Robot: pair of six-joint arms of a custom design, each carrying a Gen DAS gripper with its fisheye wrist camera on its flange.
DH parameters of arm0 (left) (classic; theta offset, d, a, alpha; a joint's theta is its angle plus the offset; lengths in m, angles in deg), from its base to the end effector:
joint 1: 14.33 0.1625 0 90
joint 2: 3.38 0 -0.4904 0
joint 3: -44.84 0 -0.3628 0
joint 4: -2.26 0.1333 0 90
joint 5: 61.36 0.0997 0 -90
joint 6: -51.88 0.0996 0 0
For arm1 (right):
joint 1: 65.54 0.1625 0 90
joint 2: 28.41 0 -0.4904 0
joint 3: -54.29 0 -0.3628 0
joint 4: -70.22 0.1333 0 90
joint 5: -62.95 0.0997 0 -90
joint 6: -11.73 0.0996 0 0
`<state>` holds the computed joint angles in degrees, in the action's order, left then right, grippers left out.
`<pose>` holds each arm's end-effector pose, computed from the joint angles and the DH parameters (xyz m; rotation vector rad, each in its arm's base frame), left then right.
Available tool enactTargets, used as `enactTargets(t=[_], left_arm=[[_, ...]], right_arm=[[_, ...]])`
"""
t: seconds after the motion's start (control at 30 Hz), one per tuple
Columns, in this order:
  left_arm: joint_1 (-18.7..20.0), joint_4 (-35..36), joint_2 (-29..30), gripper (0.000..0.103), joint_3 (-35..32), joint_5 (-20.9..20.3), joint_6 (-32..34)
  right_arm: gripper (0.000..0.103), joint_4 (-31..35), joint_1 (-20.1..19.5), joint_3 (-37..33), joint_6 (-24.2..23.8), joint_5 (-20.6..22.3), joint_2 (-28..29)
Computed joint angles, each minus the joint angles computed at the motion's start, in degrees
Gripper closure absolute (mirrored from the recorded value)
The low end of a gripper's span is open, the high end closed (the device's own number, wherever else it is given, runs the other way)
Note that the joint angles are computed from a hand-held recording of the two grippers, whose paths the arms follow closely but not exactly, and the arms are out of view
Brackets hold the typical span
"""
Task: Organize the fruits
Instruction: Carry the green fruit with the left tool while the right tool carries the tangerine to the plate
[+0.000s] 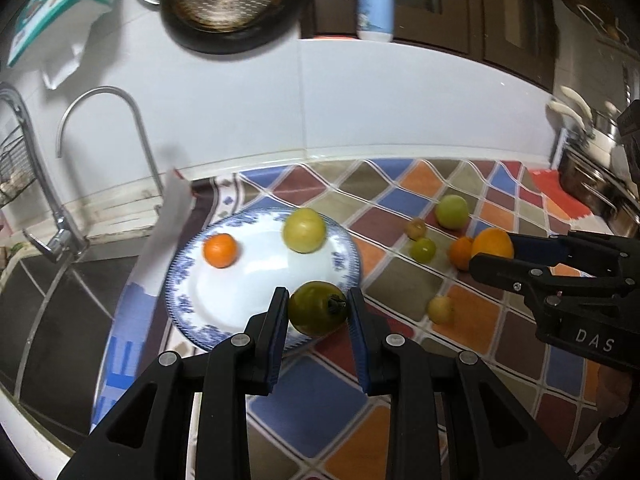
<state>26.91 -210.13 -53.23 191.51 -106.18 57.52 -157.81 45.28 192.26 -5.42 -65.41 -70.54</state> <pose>-0.1613 -0.4127 0.1568 0.9038 2.2590 -0.8816 0.2279 -0.3981 0.1396 0.4652 -2.3192 0.9300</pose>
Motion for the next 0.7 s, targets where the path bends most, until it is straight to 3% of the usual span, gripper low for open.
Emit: enactTargets(t=[0.37,0.7], left_arm=[[4.0,-0.8,-1.0,0.074,-3.0,3.0,4.4],[10.0,6.6,-2.0,0.074,-9.1,0.9,5.7]], right_arm=[[0.064,8.2,-0.2,-8.5,-5.3,5.0,2.3],[0.064,17.5,-1.1,-15.7,-5.4,8.0,4.3]])
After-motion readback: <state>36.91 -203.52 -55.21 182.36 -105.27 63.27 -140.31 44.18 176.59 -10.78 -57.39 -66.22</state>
